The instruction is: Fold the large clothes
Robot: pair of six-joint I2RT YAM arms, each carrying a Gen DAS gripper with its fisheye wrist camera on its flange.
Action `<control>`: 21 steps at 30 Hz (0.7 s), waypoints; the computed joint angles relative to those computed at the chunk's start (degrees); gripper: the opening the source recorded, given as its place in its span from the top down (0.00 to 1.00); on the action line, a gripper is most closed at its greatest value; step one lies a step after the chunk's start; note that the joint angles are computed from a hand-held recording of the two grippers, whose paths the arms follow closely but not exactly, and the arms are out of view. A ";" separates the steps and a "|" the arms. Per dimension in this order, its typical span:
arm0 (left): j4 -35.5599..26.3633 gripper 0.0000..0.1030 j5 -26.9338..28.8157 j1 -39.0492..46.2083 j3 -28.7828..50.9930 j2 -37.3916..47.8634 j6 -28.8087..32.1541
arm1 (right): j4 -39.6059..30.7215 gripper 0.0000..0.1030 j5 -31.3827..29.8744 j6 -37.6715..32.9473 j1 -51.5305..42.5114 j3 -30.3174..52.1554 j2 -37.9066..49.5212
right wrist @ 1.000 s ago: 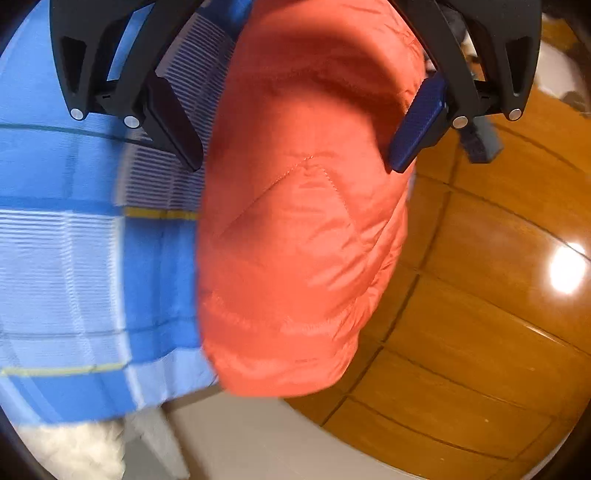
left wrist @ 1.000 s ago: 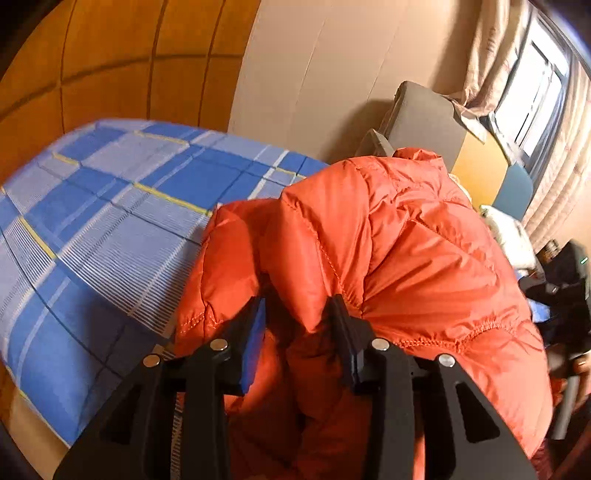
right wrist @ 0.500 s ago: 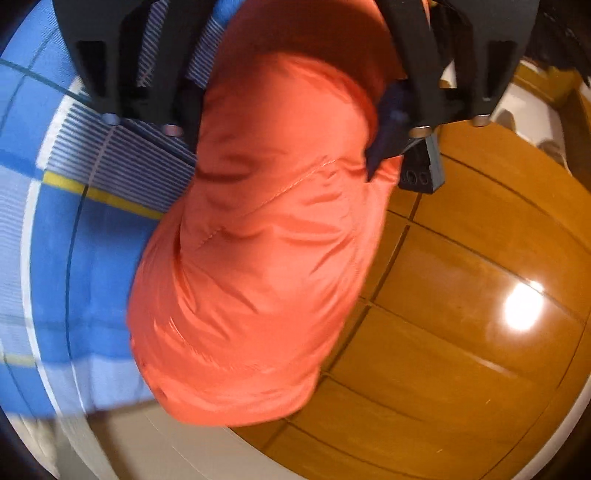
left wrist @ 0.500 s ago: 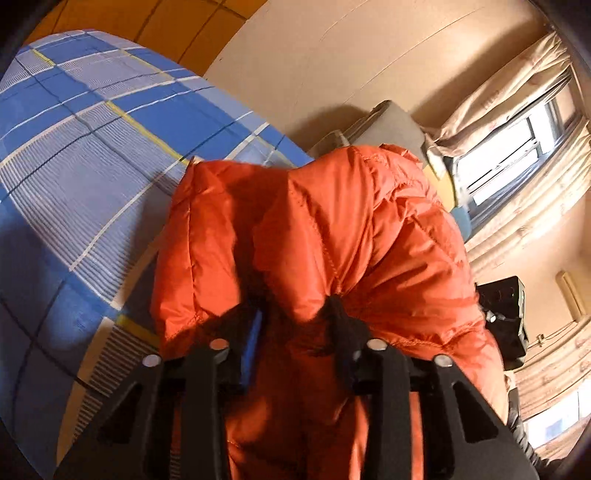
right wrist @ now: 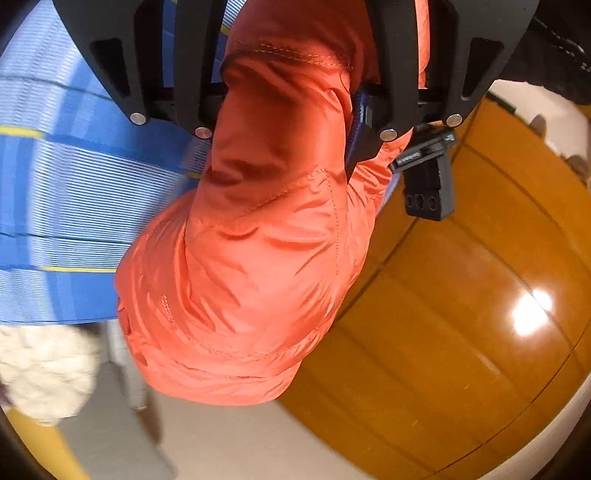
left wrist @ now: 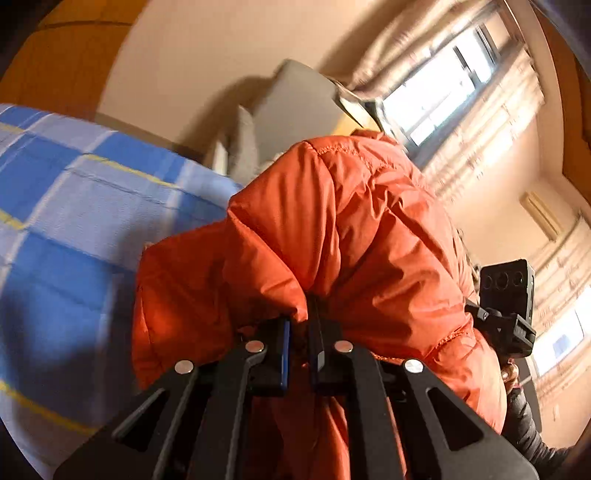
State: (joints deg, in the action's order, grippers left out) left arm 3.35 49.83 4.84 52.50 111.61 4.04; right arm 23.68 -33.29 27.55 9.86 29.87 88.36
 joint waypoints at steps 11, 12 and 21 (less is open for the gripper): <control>6.18 0.91 -22.36 -16.39 -2.26 0.34 -2.24 | 9.15 0.31 5.43 1.54 -7.40 -7.80 9.32; 6.18 0.91 -22.92 -16.64 -2.40 0.44 -2.41 | 6.94 0.28 5.68 0.99 -7.94 -6.66 8.83; 8.87 0.86 -26.64 -17.62 -5.54 -1.91 -4.23 | -26.09 0.20 39.63 2.36 8.01 -5.53 -23.08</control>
